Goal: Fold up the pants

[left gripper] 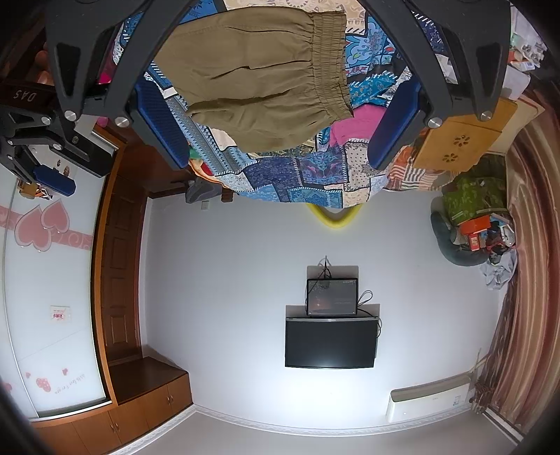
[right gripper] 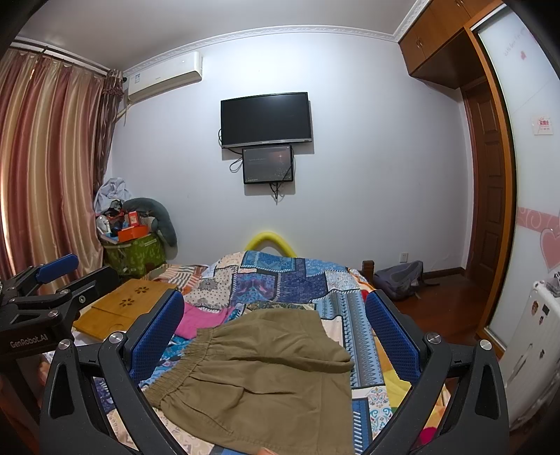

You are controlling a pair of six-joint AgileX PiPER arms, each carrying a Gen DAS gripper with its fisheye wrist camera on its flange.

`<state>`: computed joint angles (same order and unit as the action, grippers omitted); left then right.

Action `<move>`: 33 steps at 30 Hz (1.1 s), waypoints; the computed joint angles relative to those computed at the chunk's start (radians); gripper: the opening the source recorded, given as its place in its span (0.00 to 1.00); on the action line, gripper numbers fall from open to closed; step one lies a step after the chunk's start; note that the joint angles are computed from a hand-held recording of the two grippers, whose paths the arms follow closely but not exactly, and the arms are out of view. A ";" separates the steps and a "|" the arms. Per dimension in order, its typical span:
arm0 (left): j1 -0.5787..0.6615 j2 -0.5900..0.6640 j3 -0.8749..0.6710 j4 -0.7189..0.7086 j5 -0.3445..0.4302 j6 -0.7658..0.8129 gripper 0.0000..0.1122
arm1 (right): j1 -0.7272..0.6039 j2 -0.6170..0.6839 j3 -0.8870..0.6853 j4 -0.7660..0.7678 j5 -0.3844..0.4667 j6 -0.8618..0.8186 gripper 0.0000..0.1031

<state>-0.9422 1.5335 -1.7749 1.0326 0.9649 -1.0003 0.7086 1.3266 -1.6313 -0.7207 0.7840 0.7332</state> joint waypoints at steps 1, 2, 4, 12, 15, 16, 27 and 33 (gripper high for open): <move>0.000 0.001 0.000 0.002 0.001 -0.001 0.92 | 0.001 -0.001 -0.001 -0.001 0.002 0.000 1.00; -0.001 0.003 -0.003 0.006 0.005 -0.003 0.92 | 0.001 0.000 -0.001 -0.001 0.002 0.000 1.00; -0.004 0.004 0.000 0.014 0.009 -0.010 0.92 | -0.001 -0.001 0.000 -0.001 -0.001 0.002 1.00; -0.009 0.002 0.010 0.028 0.012 -0.022 0.92 | 0.002 -0.005 0.007 -0.008 -0.007 0.012 1.00; -0.010 0.002 0.011 0.029 0.012 -0.023 0.92 | 0.002 -0.006 0.005 -0.007 -0.005 0.010 1.00; -0.010 0.001 0.012 0.030 0.012 -0.023 0.92 | 0.002 -0.007 0.005 -0.007 -0.006 0.010 1.00; -0.012 0.005 0.008 0.030 0.014 -0.023 0.92 | 0.011 -0.005 -0.002 -0.021 0.002 0.018 1.00; -0.015 0.007 0.003 0.032 0.018 -0.020 0.92 | 0.010 -0.005 -0.001 -0.021 0.001 0.018 1.00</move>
